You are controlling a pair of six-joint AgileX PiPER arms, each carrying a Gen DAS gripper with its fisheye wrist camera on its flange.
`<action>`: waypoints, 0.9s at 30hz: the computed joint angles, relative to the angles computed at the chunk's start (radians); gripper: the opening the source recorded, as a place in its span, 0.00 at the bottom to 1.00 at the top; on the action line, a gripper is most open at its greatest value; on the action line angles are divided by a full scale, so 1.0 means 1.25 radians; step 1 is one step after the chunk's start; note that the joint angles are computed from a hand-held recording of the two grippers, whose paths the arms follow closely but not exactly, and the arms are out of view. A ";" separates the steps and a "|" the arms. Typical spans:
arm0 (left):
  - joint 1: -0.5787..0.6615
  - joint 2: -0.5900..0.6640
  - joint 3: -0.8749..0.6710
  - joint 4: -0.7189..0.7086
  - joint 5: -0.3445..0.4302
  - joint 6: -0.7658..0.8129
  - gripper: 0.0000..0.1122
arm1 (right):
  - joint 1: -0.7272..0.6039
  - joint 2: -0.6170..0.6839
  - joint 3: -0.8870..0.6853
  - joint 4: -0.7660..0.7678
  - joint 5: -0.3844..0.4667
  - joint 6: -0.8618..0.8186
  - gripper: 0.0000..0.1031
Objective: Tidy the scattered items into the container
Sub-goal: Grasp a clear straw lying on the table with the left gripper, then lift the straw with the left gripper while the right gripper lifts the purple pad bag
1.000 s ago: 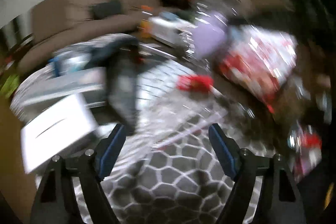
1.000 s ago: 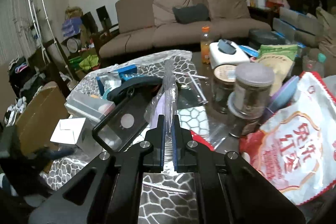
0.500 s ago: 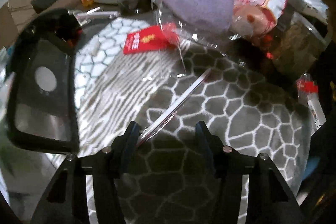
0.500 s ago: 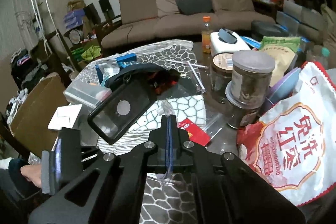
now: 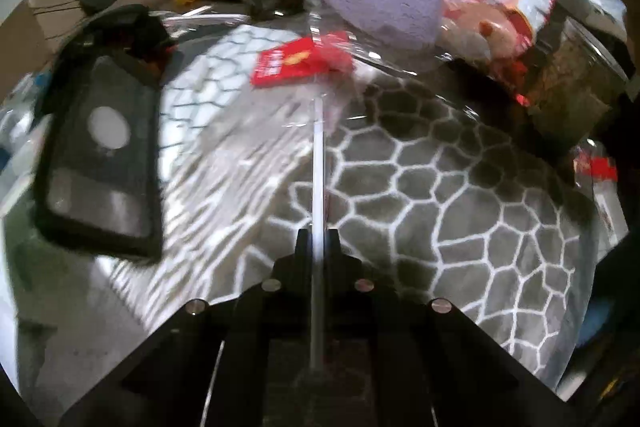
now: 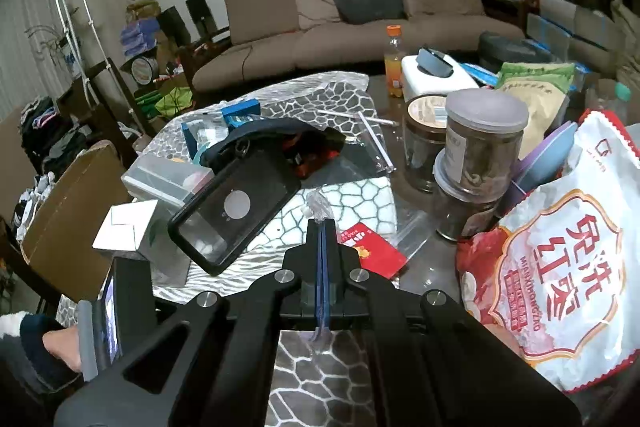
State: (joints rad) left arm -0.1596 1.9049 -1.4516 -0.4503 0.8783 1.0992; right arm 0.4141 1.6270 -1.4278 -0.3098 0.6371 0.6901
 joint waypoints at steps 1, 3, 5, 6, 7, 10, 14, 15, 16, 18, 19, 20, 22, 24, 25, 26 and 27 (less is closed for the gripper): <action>0.012 -0.007 -0.003 -0.008 0.010 -0.016 0.05 | 0.002 -0.002 -0.001 -0.004 0.000 0.004 0.01; 0.037 -0.023 -0.001 -0.043 0.017 -0.020 0.05 | 0.006 -0.005 -0.002 -0.017 0.001 0.016 0.01; 0.058 -0.040 0.004 -0.072 0.014 -0.019 0.05 | 0.012 -0.007 -0.005 -0.032 0.003 0.030 0.01; 0.067 -0.048 0.005 -0.084 0.012 -0.018 0.05 | 0.015 -0.008 -0.008 -0.037 0.005 0.035 0.01; 0.078 -0.053 -0.001 -0.097 0.017 -0.021 0.05 | 0.018 -0.008 -0.011 -0.042 0.007 0.040 0.01; 0.101 -0.065 -0.026 -0.110 0.036 -0.045 0.05 | 0.029 -0.007 -0.023 -0.061 0.009 0.058 0.01; 0.121 -0.065 -0.060 -0.151 0.044 -0.038 0.05 | 0.048 0.006 -0.048 -0.091 0.021 0.076 0.01; 0.128 -0.073 -0.059 -0.164 0.039 -0.031 0.05 | 0.052 0.011 -0.056 -0.096 0.025 0.079 0.01; 0.134 -0.080 -0.060 -0.176 0.035 -0.025 0.05 | 0.057 0.016 -0.065 -0.102 0.031 0.082 0.01; 0.141 -0.095 -0.052 -0.193 0.015 -0.016 0.05 | 0.067 0.026 -0.085 -0.120 0.045 0.096 0.01; 0.144 -0.110 -0.037 -0.206 -0.006 -0.002 0.05 | 0.074 0.032 -0.095 -0.135 0.054 0.106 0.01; 0.145 -0.129 -0.014 -0.222 -0.038 0.017 0.05 | 0.081 0.037 -0.105 -0.152 0.063 0.119 0.01; 0.145 -0.162 0.027 -0.257 -0.099 0.056 0.05 | 0.096 0.051 -0.131 -0.179 0.082 0.143 0.01; 0.146 -0.181 0.043 -0.278 -0.130 0.064 0.05 | 0.108 0.067 -0.159 -0.193 0.107 0.160 0.01; 0.151 -0.186 0.041 -0.287 -0.133 0.065 0.05 | 0.116 0.078 -0.176 -0.197 0.122 0.165 0.01; 0.156 -0.190 0.037 -0.296 -0.132 0.065 0.05 | 0.123 0.088 -0.194 -0.202 0.138 0.167 0.01; 0.162 -0.194 0.032 -0.306 -0.130 0.067 0.05 | 0.130 0.099 -0.212 -0.206 0.156 0.168 0.01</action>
State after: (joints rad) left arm 0.0432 1.6627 -1.4116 -0.8331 0.7152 1.1828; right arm 0.5764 1.7503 -1.6933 -0.5673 0.8317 0.9002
